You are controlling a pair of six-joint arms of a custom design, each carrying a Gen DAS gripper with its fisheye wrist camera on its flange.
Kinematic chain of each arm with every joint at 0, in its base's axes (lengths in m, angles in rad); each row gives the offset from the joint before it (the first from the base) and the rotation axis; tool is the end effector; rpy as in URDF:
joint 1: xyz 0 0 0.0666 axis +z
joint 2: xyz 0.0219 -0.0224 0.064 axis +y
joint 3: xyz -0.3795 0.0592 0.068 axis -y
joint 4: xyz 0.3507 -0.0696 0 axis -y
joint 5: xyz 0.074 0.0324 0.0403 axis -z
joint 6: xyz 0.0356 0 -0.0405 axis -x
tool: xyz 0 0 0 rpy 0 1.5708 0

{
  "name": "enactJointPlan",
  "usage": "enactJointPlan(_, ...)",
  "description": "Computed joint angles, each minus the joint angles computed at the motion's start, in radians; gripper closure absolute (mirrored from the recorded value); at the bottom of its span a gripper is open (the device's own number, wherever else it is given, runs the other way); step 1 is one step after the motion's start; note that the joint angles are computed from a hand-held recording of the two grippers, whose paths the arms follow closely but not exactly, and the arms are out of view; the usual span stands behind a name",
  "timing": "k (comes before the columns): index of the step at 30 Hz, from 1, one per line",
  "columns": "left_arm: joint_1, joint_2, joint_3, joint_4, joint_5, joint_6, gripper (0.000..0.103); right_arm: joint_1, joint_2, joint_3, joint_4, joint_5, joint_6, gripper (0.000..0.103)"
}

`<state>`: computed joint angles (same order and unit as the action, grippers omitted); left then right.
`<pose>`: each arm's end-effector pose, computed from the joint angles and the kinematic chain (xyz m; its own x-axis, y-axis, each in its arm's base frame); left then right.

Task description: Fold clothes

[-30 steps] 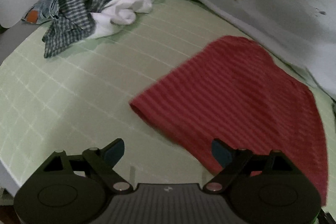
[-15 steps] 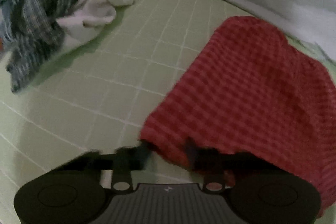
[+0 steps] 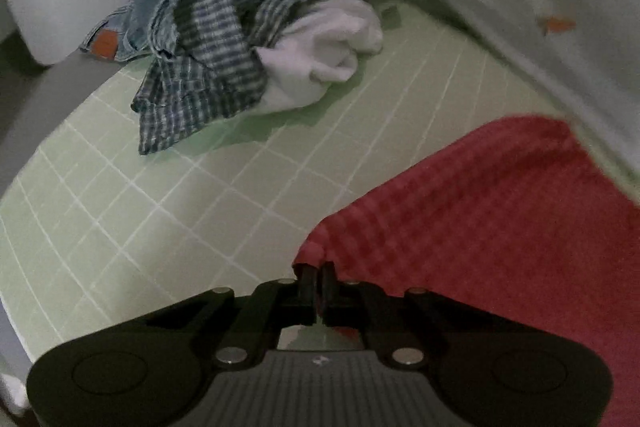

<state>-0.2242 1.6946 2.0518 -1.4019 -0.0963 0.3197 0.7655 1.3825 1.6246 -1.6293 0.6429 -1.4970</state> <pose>0.5073 -0.1126 0.5267 -0.8552 -0.1258 -0.5028 -0.0996 0.9919 -0.0789 0.2866 0.2453 0.4994 -0.5266 0.6009 -0.6013 0.6719 0.7275 0.1386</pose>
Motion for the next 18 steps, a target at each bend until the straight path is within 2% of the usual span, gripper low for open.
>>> enactJointPlan(3, -0.043, -0.029, -0.002, 0.036, 0.001, -0.018, 0.101, 0.006, -0.028, -0.024, 0.012, 0.023, 0.012, 0.0)
enactJointPlan(7, -0.122, -0.038, 0.025, 0.063, 0.066, -0.002, 0.101, 0.015, -0.083, -0.076, 0.035, 0.029, 0.008, 0.0)
enactJointPlan(13, -0.308, -0.063, -0.005, 0.156, 0.202, -0.059, 0.101, 0.026, -0.19, -0.165, 0.046, 0.056, 0.015, 0.0)
enactJointPlan(15, -0.372, -0.067, -0.025, 0.166, 0.246, -0.097, 0.101, 0.03, -0.224, -0.192, 0.038, 0.061, 0.005, 0.0)
enactJointPlan(16, -0.403, -0.066, -0.031, 0.165, 0.259, -0.113, 0.097, 0.029, -0.243, -0.211, 0.04, 0.062, 0.007, 0.0)
enactJointPlan(18, -0.455, -0.067, -0.047, 0.139, 0.248, -0.127, 0.095, 0.034, -0.277, -0.236, 0.033, 0.065, 0.004, 0.0)
